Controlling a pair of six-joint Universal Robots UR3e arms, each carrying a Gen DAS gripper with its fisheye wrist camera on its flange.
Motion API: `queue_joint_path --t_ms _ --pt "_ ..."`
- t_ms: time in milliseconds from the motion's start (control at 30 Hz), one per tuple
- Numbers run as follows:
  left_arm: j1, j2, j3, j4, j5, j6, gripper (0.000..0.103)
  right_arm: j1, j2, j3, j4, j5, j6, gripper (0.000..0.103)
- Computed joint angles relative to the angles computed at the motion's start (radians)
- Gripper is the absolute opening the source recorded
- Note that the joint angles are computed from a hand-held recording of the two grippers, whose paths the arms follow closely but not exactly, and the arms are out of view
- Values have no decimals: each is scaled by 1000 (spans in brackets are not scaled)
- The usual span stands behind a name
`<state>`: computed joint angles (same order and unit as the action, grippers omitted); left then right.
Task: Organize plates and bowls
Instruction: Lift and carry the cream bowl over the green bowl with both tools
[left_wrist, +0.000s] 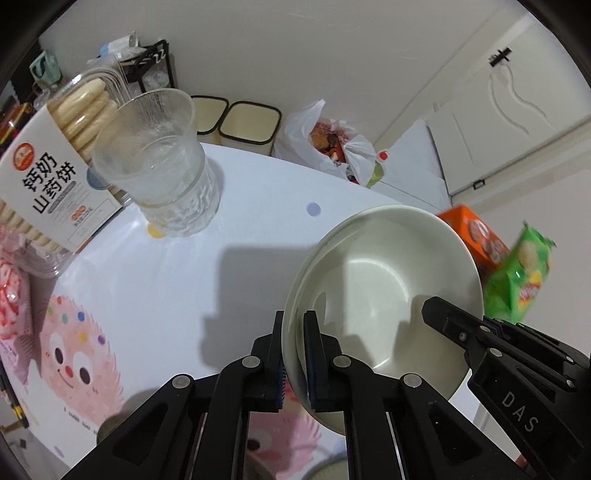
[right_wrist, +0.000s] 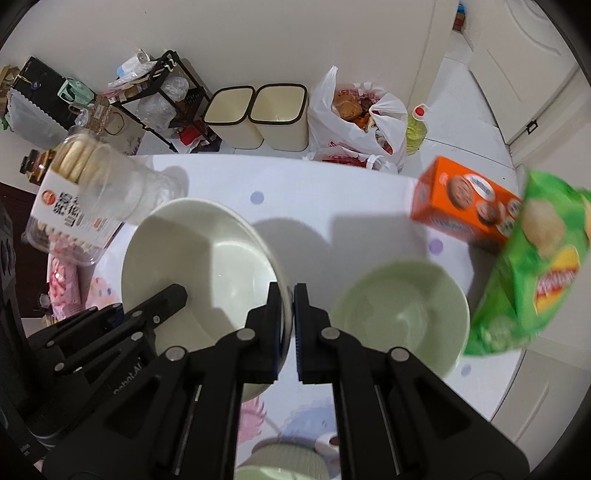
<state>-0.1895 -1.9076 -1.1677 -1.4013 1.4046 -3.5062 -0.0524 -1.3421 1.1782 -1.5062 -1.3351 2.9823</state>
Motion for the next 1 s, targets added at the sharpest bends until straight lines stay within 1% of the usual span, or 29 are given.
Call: queue_joint_path --t_ms 133,300,567,800,1000 --pt "-27 61 -39 -14 3 -12 7 -22 -100 66 29 2 -1 8" --pt "-77 119 -70 -37 30 -38 7 -42 -214 154 51 -4 -21 8" --pt "-181 207 -133 -64 68 -79 7 -135 -447 332 129 16 -80 9" --pt "-275 274 -212 -57 77 -129 8 -241 -639 429 247 15 -188 9" --pt "-346 346 -300 -30 80 -187 8 -359 -807 496 375 17 -306 9"
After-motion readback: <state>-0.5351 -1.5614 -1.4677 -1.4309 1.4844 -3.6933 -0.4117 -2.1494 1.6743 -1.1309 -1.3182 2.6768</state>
